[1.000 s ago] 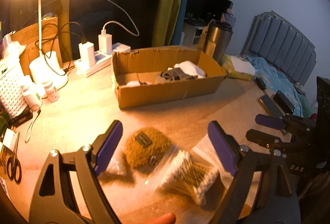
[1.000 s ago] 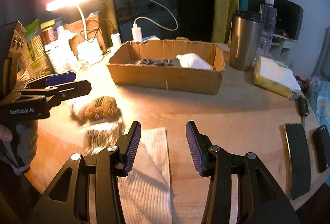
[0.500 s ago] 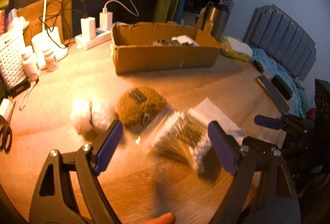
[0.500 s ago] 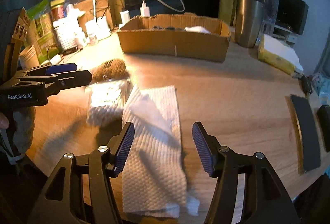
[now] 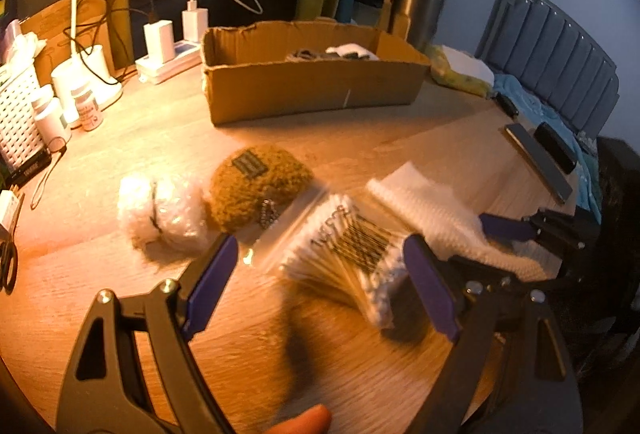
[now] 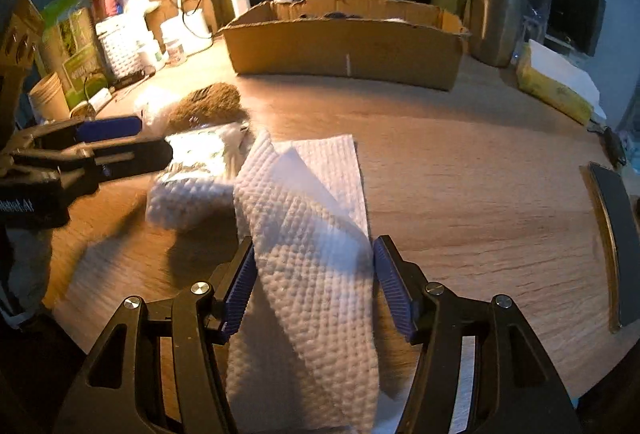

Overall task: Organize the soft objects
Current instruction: 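Grasp the cotton swab bag with the left tool while the right tool grasps the paper towel, then lift the swab bag and paper towel and carry both over the box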

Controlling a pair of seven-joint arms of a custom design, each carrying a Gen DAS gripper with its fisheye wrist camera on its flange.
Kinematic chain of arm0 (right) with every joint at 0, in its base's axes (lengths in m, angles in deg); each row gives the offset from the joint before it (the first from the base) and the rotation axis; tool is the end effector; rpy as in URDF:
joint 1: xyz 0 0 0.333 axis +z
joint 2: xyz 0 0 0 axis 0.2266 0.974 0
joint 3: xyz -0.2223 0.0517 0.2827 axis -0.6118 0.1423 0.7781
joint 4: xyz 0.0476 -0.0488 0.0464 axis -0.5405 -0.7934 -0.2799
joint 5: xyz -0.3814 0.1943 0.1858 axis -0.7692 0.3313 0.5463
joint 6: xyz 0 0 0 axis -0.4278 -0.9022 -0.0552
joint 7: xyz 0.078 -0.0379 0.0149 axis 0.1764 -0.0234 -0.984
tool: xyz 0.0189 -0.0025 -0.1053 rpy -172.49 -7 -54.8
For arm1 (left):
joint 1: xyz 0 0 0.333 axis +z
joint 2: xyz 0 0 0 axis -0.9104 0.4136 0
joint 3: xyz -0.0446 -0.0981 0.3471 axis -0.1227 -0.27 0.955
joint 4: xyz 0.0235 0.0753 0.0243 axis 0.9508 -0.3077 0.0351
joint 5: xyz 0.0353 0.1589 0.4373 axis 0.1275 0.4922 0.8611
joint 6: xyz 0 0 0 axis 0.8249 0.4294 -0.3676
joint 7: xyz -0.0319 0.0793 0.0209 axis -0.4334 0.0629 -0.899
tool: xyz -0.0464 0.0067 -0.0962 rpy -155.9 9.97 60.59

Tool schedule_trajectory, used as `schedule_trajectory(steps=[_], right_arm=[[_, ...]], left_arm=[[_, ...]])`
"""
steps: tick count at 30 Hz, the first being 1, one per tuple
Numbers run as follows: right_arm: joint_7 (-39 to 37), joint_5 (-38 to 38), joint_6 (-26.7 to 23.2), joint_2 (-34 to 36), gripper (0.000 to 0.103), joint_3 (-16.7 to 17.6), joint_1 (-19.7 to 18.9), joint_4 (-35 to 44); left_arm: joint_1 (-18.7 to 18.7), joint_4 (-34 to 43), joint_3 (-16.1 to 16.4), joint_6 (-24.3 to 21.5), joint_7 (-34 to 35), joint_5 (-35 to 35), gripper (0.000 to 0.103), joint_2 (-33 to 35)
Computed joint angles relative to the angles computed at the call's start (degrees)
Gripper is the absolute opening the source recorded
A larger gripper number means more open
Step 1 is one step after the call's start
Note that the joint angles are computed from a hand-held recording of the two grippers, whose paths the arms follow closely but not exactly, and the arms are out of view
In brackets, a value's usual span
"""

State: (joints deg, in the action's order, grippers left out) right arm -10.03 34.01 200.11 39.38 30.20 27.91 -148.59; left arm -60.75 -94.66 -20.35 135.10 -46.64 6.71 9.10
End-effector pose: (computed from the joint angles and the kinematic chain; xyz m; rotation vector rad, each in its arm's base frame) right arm 0.5841 0.1719 0.3952 -2.3472 0.8706 -0.2394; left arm 0.5143 -0.1410 0.3857 -2.0617 1.5286 -0.7570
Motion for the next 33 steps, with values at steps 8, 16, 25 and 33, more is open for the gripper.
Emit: schedule_trajectory(steps=[8,16,25,33], right_arm=[[-2.7,3.6,1.8,2.2,0.014,-0.2,-1.5,2.2],[-3.7,5.8,-1.0,3.9,0.012,0.0,-3.7,4.7],[-3.6,7.2,-2.4,4.9,0.012,0.2,-5.1,6.7],[-4.1,8.3,-2.2,5.0,0.012,0.5,-5.5,8.4]], left_arm=[[-4.1,3.5,1.9,-3.8,9.3,-7.5,0.086,4.5],[-7.7,5.9,3.8,-7.0,15.4,-12.5,0.090,7.4],[-9.2,6.0,4.9,-4.5,23.4,-18.7,0.080,8.2],[-9.0,5.2,4.8,-2.9,24.7,-20.2,0.074,6.8]])
